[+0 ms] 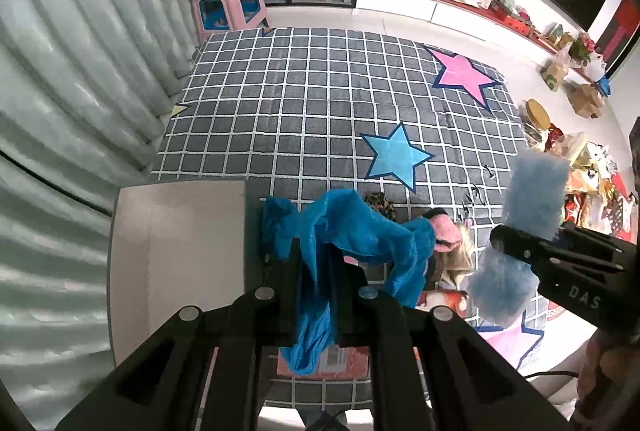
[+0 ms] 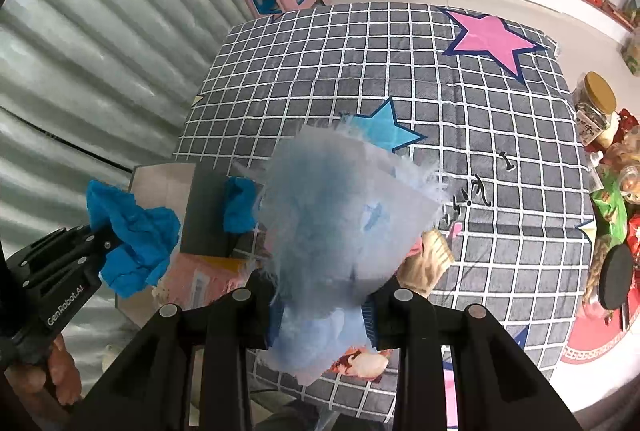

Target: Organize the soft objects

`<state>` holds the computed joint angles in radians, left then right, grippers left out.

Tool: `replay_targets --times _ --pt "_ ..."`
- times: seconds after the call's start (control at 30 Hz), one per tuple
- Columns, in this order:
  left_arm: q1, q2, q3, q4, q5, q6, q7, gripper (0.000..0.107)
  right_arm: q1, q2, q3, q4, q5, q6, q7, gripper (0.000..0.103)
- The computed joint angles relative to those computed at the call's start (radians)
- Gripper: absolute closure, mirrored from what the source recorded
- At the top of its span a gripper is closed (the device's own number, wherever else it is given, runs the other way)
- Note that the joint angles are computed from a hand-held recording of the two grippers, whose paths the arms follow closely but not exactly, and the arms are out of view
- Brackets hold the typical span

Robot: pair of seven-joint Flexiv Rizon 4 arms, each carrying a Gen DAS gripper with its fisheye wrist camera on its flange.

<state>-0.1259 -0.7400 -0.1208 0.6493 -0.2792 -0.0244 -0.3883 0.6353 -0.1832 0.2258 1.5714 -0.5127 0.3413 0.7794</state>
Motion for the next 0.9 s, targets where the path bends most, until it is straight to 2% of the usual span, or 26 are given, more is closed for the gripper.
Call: replay_targets --times 0.57,0.9 --pt "0.086 0.044 -0.003 0.060 -0.043 -0.036 0.105 0.095 0.110 -0.134 -0.034 -0.216 -0.013 -0.129 0.024 0.070" --pt "0.127 0.005 0.002 -0.010 -0.055 -0.079 0.119 0.095 0.159 -0.221 -0.072 -0.350 -0.014 -0.163 -0.011 0.070"
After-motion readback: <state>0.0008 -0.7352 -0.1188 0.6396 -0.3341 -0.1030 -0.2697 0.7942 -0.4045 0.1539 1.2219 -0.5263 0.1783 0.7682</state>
